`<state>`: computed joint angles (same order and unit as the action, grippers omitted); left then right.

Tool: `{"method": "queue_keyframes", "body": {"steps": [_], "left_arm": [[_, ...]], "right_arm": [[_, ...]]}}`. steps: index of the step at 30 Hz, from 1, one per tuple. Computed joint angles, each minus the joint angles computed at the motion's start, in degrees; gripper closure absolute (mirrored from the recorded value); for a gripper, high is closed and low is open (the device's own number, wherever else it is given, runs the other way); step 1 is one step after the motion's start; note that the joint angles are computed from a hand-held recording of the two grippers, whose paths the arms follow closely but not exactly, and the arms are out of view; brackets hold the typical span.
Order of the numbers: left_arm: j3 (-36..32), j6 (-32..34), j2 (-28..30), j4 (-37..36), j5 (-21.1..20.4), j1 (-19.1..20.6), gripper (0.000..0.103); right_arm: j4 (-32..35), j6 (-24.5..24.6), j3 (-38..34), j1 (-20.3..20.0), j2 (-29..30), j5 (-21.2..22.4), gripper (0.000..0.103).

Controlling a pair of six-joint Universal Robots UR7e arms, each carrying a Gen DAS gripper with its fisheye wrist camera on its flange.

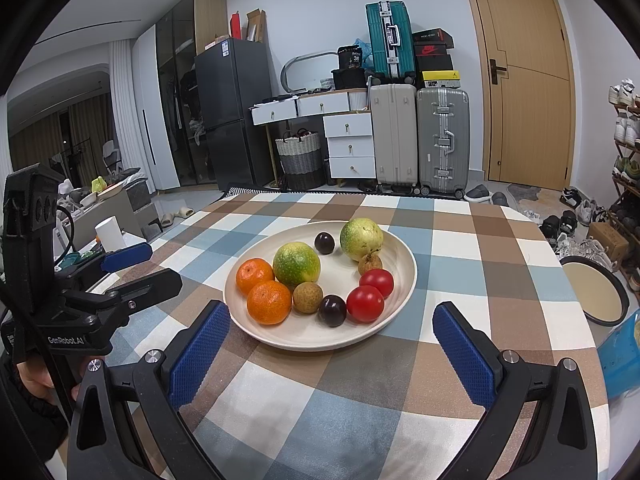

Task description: Organize fruits

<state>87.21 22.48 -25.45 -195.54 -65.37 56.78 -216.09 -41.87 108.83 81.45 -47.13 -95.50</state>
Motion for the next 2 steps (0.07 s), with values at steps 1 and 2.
{"method": "queue_keyframes", "body": {"steps": [1, 2], "left_arm": [[-0.1, 0.0, 0.1, 0.0, 0.0, 0.0, 0.001], [-0.1, 0.0, 0.1, 0.0, 0.2, 0.0, 0.001]], "right_arm": [[0.0, 0.0, -0.1, 0.1, 0.1, -0.1, 0.0], [0.1, 0.0, -0.1, 0.0, 0.0, 0.0, 0.0]]}}
